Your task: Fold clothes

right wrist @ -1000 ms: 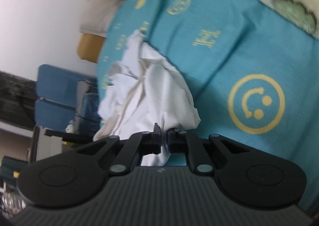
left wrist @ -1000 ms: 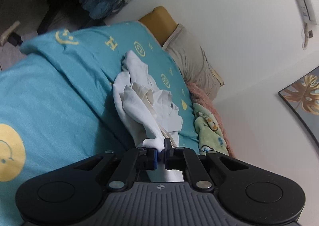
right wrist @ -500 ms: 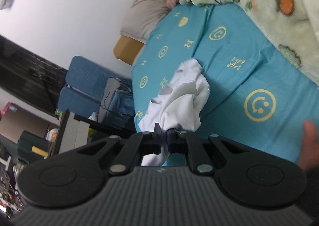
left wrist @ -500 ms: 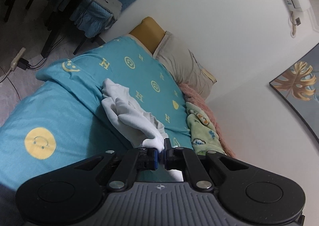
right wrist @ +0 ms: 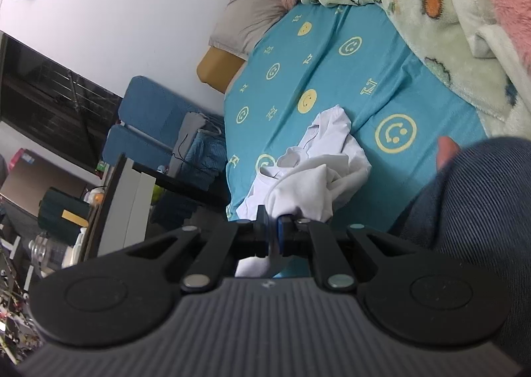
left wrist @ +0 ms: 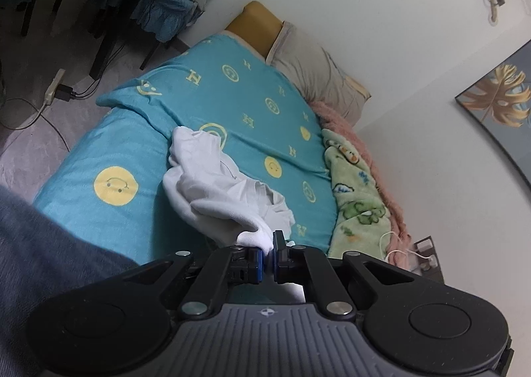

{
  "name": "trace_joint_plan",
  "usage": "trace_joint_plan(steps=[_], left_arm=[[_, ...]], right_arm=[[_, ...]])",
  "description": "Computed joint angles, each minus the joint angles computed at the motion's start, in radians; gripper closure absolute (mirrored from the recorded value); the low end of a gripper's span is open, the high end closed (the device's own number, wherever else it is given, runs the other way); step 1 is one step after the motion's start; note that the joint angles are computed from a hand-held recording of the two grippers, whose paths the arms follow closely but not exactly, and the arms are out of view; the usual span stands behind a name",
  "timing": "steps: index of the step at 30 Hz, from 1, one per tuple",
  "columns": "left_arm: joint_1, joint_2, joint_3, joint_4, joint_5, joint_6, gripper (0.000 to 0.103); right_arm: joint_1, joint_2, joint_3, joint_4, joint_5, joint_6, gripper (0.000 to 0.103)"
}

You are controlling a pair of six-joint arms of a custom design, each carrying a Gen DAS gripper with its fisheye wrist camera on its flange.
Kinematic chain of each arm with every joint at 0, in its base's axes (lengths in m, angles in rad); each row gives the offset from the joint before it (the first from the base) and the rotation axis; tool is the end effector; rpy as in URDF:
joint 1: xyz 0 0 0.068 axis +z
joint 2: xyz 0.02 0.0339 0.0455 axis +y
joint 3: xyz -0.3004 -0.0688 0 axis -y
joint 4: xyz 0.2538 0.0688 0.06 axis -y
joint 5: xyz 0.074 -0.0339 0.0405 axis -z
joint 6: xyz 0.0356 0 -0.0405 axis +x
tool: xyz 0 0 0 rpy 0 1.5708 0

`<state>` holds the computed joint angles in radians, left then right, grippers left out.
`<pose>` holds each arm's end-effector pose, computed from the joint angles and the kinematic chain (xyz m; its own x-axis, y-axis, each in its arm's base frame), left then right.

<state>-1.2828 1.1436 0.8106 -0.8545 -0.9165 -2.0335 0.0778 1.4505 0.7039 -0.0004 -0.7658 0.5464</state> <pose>0.0813 -0.1749 0.2719 -0.3292 -0.8062 -0.4916 -0.4586 0.5916 -0.6631 0.2813 0.0467 0.2157 -0.8713 0.3078 -0.3822 -0.1291 0.6077 0.7836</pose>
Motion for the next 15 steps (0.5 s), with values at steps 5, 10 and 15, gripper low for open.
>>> trace_joint_plan(steps=[5, 10, 15], left_arm=[[0.456, -0.048, -0.113, 0.39, 0.272, 0.506, 0.096], [0.795, 0.136, -0.124, 0.686, 0.489, 0.806, 0.096], [0.969, 0.358, -0.163, 0.998, 0.595, 0.982, 0.096]], right_arm=[[0.089, 0.22, 0.16, 0.087, 0.071, 0.101, 0.095], [0.173, 0.483, 0.422, 0.101, 0.187, 0.146, 0.095], [0.214, 0.716, 0.668, 0.068, 0.237, 0.132, 0.094]])
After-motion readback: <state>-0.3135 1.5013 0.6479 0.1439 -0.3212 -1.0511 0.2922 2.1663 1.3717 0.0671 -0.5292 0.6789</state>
